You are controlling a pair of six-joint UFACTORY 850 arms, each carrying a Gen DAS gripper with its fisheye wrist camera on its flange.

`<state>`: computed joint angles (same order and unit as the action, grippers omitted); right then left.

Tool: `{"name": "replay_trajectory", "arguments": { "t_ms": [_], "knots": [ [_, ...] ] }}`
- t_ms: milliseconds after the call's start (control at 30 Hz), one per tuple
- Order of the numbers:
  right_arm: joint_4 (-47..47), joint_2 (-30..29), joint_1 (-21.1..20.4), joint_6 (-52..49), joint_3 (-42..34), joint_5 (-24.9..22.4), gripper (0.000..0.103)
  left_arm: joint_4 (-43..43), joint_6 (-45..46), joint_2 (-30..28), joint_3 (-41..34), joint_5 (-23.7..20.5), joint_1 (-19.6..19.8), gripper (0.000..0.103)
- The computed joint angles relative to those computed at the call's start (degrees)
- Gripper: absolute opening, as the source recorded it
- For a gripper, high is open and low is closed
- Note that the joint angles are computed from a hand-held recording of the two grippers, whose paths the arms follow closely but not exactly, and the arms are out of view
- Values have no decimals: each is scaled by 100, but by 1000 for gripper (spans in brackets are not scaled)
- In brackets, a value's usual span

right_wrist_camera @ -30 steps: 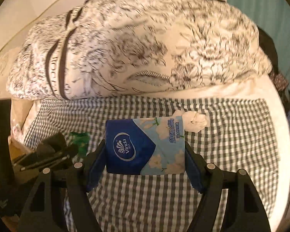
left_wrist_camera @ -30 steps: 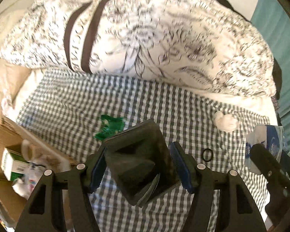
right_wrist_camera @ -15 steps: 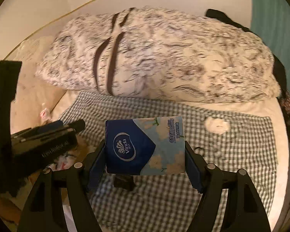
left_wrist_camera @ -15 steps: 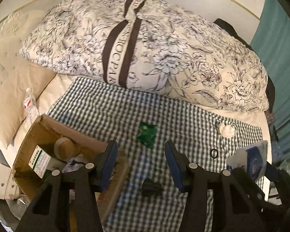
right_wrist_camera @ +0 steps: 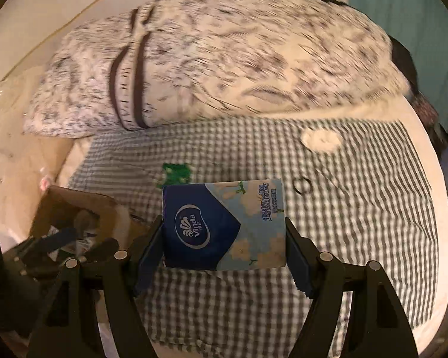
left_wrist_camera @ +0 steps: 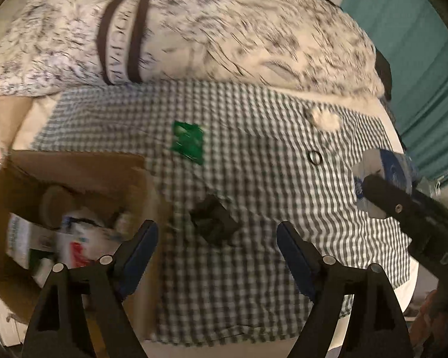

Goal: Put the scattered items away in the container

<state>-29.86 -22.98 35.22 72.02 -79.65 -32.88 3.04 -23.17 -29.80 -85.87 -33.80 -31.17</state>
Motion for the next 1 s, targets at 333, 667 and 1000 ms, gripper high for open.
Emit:
{"name": "replay_trajectory", "arguments": {
  "t_ms": [333, 667, 1000],
  "knots": [
    [868, 226, -613, -1290, 824, 443, 73, 663, -2243, -1171, -654, -425, -262, 85],
    [2372, -117, -1211, -3400, 925, 841, 73, 1316, -3251, -2317, -1612, -1136, -180, 97],
    [2916, -220, -1387, -4087, 933, 913, 73, 1020, -2553, -2271, -1678, -1106, -164, 76]
  ]
}}
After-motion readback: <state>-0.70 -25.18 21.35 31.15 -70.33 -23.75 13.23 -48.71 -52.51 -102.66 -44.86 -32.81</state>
